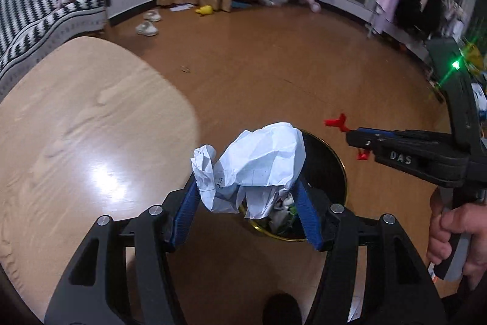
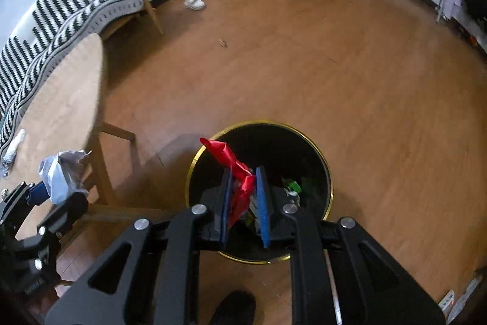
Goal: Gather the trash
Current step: 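Lower tissue and red toy over the black bin and open both tools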
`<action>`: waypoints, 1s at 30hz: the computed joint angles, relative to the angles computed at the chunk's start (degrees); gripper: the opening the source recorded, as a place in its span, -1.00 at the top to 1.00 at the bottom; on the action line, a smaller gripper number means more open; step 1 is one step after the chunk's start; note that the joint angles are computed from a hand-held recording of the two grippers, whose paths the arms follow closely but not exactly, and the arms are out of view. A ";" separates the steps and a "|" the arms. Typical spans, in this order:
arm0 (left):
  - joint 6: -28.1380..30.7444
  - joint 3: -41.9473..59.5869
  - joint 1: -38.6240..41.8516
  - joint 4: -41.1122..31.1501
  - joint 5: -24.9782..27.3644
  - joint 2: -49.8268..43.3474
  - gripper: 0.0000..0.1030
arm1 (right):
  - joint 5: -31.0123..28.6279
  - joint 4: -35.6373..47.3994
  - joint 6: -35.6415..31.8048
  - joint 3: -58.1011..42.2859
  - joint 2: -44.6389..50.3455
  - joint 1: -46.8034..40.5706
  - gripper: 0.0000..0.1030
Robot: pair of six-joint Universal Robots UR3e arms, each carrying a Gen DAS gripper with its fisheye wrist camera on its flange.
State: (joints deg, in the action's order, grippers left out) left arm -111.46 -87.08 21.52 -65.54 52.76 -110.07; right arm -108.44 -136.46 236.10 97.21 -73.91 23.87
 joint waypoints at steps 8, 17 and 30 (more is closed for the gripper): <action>-3.91 0.54 -4.47 2.40 1.19 -2.51 -0.13 | 2.00 -1.80 -0.28 2.07 0.47 -1.87 0.69; -6.63 1.63 -7.50 4.55 2.33 -5.39 -0.13 | 2.03 -3.30 -0.18 2.44 1.05 -2.34 0.69; -7.86 1.06 -9.68 5.62 3.03 -6.82 -0.13 | -2.33 -6.06 3.50 6.90 -3.50 -2.17 -0.72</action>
State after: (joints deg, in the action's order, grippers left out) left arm -119.32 -86.02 11.84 -59.92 55.79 -116.89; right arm -110.76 -142.53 239.60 104.10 -77.41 21.70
